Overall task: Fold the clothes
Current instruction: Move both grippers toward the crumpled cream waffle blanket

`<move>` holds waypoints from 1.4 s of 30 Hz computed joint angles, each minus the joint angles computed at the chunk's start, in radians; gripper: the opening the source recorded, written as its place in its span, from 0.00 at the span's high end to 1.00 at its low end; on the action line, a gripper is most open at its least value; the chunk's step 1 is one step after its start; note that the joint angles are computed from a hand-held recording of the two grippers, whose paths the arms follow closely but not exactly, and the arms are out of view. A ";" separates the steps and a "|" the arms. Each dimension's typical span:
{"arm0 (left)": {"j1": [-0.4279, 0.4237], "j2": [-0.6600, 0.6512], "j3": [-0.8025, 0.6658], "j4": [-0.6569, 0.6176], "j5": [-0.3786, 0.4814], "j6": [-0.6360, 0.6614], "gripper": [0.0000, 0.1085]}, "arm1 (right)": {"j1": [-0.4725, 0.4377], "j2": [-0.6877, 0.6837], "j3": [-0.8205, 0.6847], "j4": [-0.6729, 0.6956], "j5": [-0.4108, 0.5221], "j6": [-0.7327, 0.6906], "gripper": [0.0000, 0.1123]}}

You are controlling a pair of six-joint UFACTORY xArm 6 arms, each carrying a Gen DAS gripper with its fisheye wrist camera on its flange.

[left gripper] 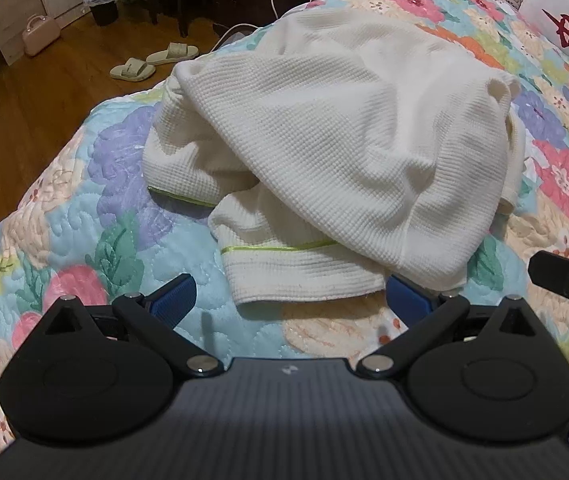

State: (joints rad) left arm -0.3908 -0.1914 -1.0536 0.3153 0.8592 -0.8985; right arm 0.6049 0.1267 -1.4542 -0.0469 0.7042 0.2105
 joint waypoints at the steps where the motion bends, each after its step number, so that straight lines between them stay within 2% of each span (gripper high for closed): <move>1: 0.000 -0.001 0.001 -0.002 -0.001 0.000 0.05 | 0.000 0.002 -0.006 0.003 0.003 -0.001 0.21; 13: 0.005 -0.013 0.018 -0.022 -0.020 0.002 0.05 | 0.001 0.005 0.001 0.007 -0.006 -0.005 0.21; 24: 0.024 -0.003 0.032 -0.156 -0.087 0.073 0.05 | 0.000 0.008 -0.004 -0.007 0.013 0.005 0.21; 33: 0.016 0.010 0.017 -0.110 -0.063 0.050 0.05 | -0.007 0.015 0.000 0.004 -0.008 0.007 0.21; 37: 0.016 0.012 0.021 -0.075 -0.083 0.032 0.05 | -0.034 0.016 0.017 0.138 -0.075 -0.064 0.21; 42: 0.047 -0.007 0.080 -0.096 -0.211 -0.002 0.06 | -0.070 0.041 0.019 0.402 -0.135 -0.175 0.21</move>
